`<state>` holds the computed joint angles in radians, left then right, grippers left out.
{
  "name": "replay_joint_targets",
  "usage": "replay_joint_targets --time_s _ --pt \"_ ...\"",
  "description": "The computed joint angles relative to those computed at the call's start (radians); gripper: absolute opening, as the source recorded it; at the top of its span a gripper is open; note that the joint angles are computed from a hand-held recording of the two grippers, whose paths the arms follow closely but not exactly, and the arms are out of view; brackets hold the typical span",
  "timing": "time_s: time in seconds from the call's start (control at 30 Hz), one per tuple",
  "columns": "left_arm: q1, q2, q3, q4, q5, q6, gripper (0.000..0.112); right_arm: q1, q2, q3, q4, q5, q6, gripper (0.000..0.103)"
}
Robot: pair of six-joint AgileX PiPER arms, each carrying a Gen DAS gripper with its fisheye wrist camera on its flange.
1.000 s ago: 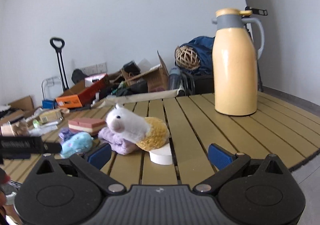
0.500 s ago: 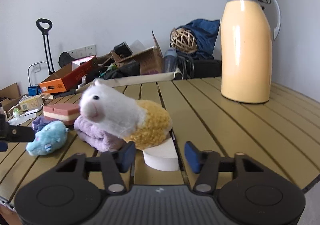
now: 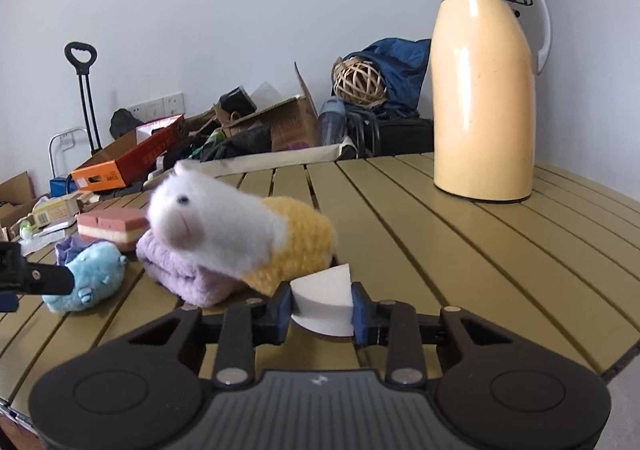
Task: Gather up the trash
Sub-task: 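Grasp the blue fluffy plush with the left tool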
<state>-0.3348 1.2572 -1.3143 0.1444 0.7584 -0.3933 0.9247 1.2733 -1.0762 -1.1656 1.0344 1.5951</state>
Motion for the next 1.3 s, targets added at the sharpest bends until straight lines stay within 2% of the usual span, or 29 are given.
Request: replay_joint_targets --time_s 0.3,0.4,0.9,1.07,1.3 --pt "0.0 0.066 -0.062 0.0 0.011 -0.047 0.103 0.073 -0.076 0.04 -0.043 0.11 0.044 0.029" --pt "-0.008 0.091 -0.085 -0.006 0.009 -0.062 0.103 0.075 -0.096 0.058 -0.042 0.124 0.04 0.029" --pt "-0.057 0.182 -0.131 0.137 -0.013 -0.187 0.103 0.059 -0.14 0.094 -0.034 0.124 0.021 0.029" --pt "-0.049 0.198 -0.147 0.12 0.014 -0.176 0.093 0.052 -0.135 0.093 -0.029 0.121 0.021 0.029" --pt "-0.073 0.2 -0.135 0.193 0.004 -0.206 0.081 0.05 -0.128 0.089 -0.029 0.115 0.016 0.029"
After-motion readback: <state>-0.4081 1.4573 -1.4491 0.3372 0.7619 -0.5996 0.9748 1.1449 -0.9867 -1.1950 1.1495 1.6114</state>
